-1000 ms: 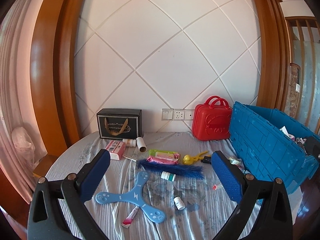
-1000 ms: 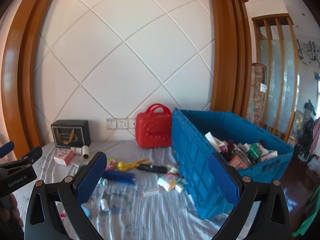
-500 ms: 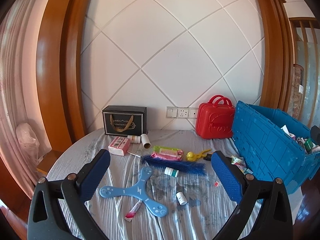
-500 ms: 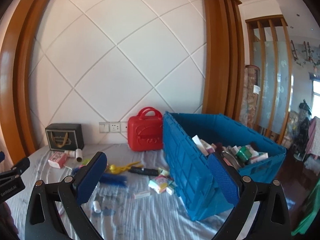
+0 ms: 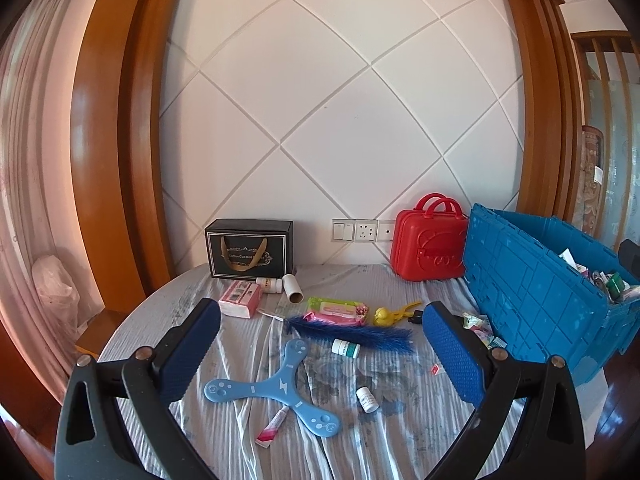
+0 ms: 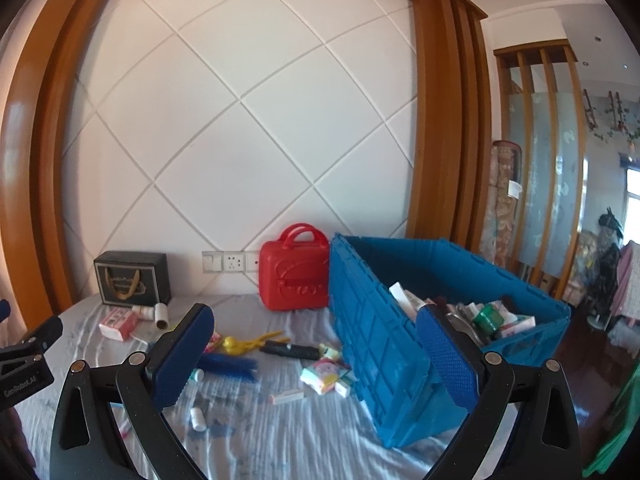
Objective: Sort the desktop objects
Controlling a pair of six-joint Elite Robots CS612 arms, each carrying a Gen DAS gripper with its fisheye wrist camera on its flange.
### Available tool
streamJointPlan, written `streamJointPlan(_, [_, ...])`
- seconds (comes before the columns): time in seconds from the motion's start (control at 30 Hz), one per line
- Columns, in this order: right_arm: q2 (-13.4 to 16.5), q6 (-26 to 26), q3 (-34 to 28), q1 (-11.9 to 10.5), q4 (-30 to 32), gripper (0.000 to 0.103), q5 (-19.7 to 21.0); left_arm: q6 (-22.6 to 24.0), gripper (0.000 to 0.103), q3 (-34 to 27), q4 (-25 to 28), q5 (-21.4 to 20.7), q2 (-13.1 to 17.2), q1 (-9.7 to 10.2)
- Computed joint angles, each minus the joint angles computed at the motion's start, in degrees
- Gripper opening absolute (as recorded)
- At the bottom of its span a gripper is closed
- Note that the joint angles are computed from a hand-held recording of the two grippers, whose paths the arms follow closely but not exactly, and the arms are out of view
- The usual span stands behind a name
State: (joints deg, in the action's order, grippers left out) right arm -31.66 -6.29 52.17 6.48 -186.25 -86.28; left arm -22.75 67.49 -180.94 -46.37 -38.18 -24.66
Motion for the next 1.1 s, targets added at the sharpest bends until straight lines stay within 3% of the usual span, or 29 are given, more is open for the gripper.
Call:
streamJointPlan(0.53, [-0.18,0.01,0.48,-0.37,0.51,0.103,0.32,0.62,0.103,-0.07,0.97,-2.35,0.10,-0.10])
streamJointPlan(1.1, [-0.18,-0.17,0.70,-0.48,0.48,0.103,0.32,1.90,0.103,-0.72,2.05,-1.77,0.44,-0.26])
